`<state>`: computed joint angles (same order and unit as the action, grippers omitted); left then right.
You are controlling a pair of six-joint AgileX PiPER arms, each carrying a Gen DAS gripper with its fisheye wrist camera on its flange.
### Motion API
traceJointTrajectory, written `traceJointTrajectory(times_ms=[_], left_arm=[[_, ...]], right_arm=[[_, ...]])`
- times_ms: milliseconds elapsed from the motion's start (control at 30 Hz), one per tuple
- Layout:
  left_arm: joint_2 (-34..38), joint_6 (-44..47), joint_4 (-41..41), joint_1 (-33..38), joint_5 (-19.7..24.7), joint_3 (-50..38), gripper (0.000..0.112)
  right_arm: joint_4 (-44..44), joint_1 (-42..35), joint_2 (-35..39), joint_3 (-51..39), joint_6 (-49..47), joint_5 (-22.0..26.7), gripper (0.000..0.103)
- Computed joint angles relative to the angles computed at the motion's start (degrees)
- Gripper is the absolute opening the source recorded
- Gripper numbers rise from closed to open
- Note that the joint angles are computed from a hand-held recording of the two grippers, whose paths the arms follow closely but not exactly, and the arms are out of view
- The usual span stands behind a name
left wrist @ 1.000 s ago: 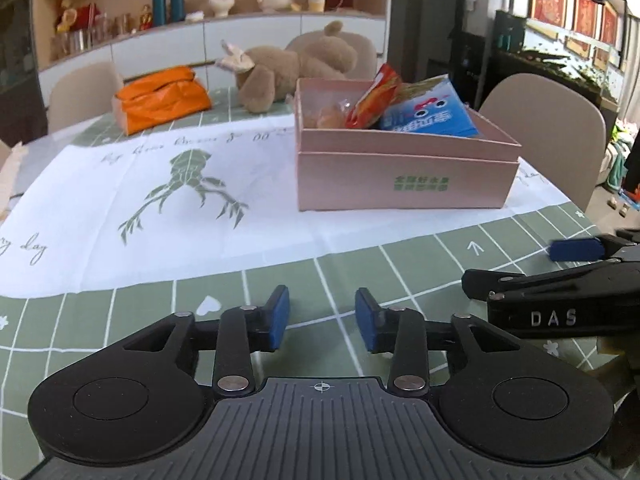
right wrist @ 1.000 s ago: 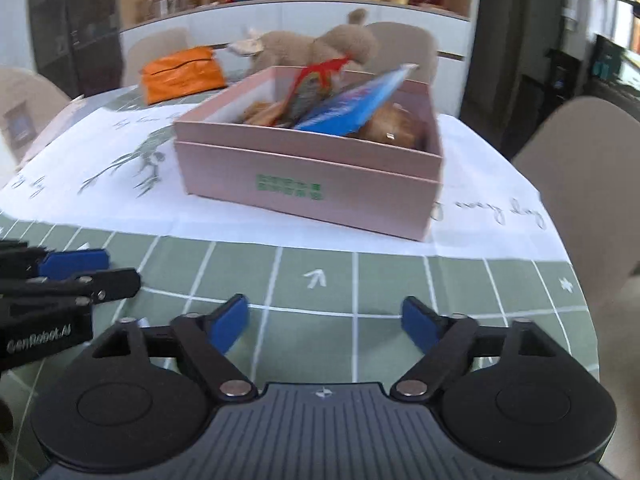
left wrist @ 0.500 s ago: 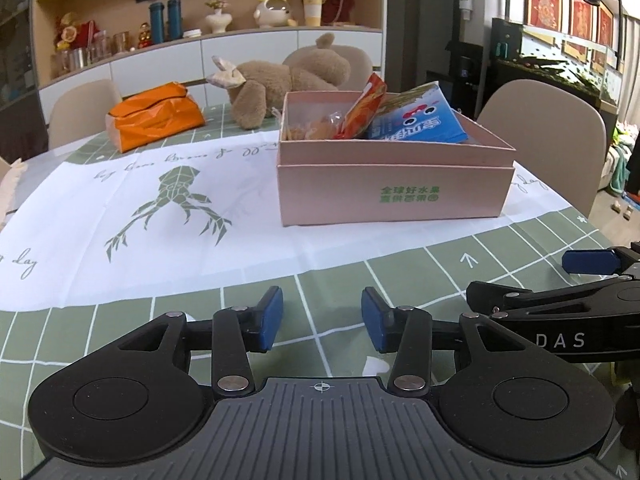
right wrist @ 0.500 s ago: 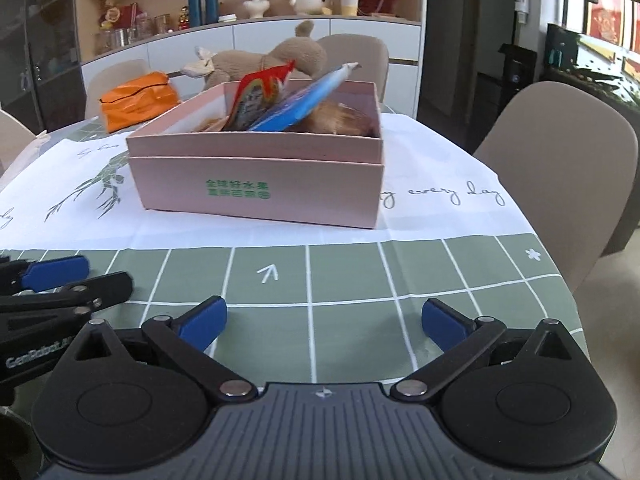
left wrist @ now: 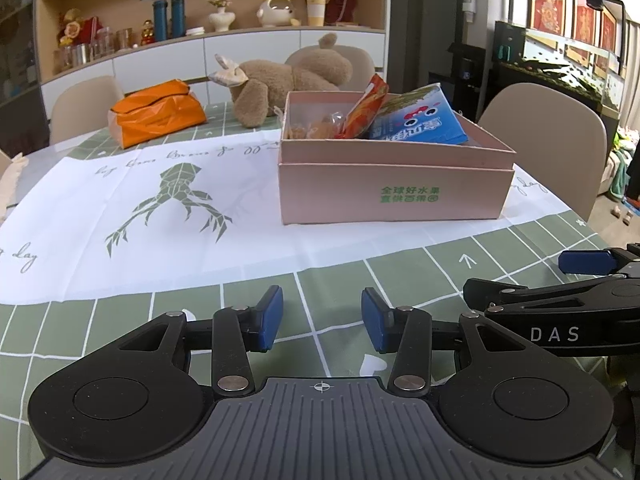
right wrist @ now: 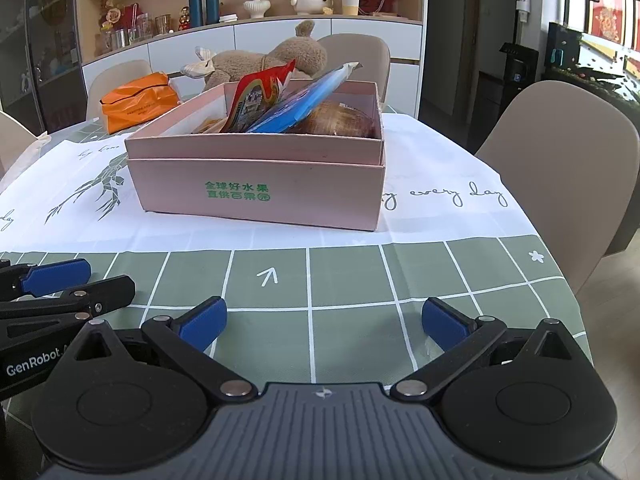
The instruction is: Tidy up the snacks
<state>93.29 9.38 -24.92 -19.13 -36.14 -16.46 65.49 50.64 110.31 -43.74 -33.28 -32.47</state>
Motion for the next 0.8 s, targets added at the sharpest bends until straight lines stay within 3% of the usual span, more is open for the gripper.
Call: traceJointTrajectory(times_ms=[800], left_arm=[[-0.02, 0.61, -0.78, -0.38, -0.03, -0.03, 0.048]], right_arm=[[-0.03, -0.03, -0.06, 0.05, 0.00, 0.02, 0.103]])
